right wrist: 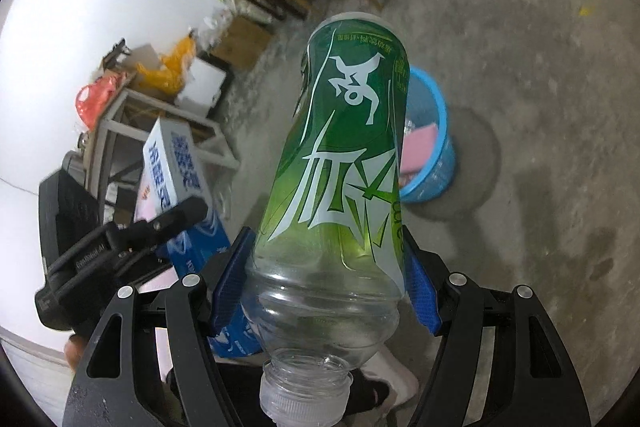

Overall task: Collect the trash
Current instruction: 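Open both grippers to drop the box and bottle into the wastebasket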

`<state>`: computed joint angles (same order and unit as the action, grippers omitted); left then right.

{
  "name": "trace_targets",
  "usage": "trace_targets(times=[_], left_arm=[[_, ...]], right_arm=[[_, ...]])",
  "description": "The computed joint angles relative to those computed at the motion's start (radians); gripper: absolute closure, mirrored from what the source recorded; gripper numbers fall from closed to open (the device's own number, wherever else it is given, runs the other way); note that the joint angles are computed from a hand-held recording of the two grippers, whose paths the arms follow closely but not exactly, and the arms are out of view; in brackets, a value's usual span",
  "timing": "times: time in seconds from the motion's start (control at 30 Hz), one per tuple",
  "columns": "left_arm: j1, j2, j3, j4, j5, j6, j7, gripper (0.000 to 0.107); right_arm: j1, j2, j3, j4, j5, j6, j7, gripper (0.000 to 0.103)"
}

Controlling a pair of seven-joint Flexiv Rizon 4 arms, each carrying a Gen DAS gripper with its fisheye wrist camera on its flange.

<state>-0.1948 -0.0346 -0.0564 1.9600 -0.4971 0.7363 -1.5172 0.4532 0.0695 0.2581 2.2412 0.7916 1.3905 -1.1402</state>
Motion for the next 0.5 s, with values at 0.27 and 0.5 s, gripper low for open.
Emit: trace_targets(times=[0.27, 0.5], left_arm=[[0.006, -0.215, -0.018, -0.266, 0.156, -0.021, -0.097, 0.036], [0.012, -0.149, -0.019, -0.2, 0.139, 0.05, -0.044, 0.035]], right_arm=[[-0.088, -0.246, -0.064, -0.274, 0.088, -0.161, -0.266, 0.028], [-0.101, -0.31, -0.004, -0.239, -0.061, -0.114, -0.141, 0.031]])
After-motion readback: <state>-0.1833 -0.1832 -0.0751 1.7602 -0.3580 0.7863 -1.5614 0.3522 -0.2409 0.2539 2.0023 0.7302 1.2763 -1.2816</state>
